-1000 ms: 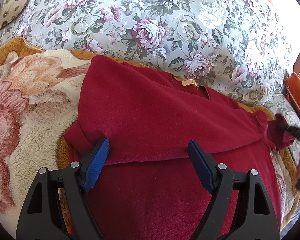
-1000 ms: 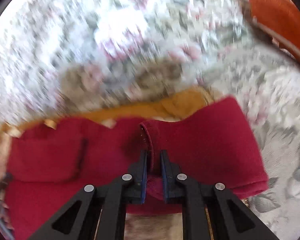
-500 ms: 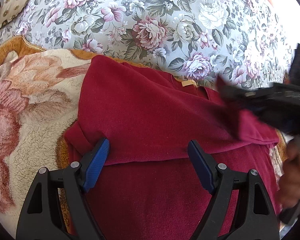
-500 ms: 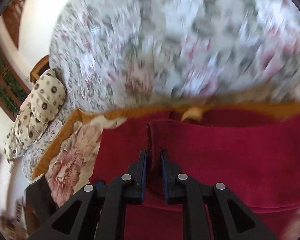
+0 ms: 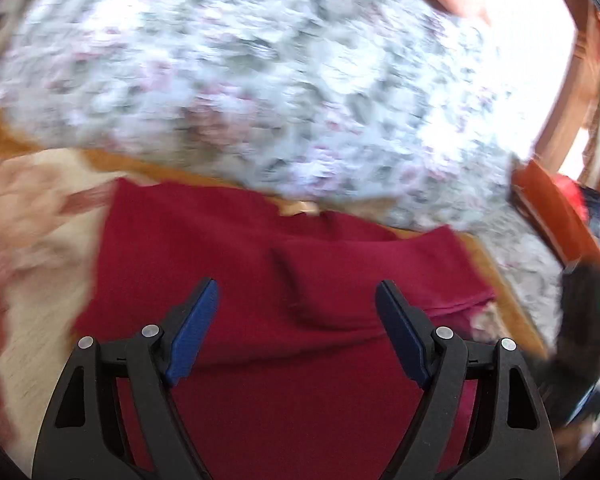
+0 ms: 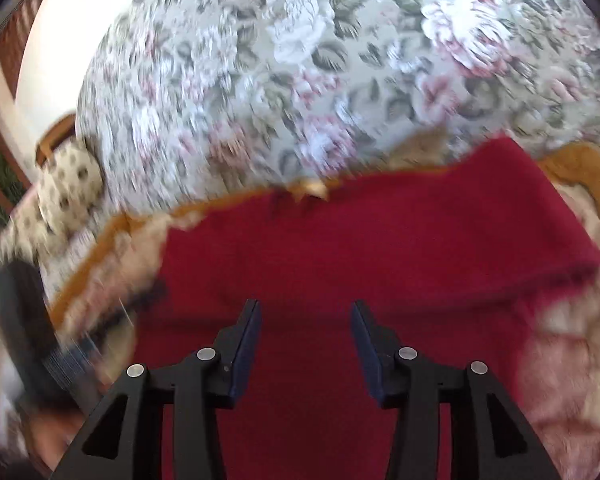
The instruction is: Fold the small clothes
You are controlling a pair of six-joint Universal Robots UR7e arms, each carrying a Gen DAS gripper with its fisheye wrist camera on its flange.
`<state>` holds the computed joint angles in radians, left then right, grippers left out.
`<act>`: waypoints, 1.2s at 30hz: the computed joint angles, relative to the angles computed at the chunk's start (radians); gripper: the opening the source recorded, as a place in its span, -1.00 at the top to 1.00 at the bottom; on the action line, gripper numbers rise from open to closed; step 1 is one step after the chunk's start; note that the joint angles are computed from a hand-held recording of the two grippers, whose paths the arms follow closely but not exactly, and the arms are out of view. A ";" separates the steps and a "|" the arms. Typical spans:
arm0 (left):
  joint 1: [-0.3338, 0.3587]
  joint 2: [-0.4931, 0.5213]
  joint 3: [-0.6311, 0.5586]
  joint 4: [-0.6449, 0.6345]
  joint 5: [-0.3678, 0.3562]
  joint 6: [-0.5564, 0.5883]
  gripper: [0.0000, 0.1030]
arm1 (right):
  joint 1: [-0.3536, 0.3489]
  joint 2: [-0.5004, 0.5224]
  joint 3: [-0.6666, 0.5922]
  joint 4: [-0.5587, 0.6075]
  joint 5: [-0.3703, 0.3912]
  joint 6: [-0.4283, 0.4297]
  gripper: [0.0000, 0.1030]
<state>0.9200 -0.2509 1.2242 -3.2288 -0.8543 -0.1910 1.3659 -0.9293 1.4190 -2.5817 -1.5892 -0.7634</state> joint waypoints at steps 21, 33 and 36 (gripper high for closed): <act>0.079 0.102 -0.309 0.343 -0.225 -0.252 0.00 | -0.022 0.020 0.113 -0.199 -0.058 -0.156 -0.15; 0.024 0.061 -0.277 0.363 -0.054 -0.177 0.88 | -0.024 0.021 0.116 -0.207 -0.052 -0.160 -0.16; 0.012 -0.013 -0.185 0.288 -0.010 -0.128 0.88 | -0.024 0.020 0.120 -0.212 -0.053 -0.163 -0.16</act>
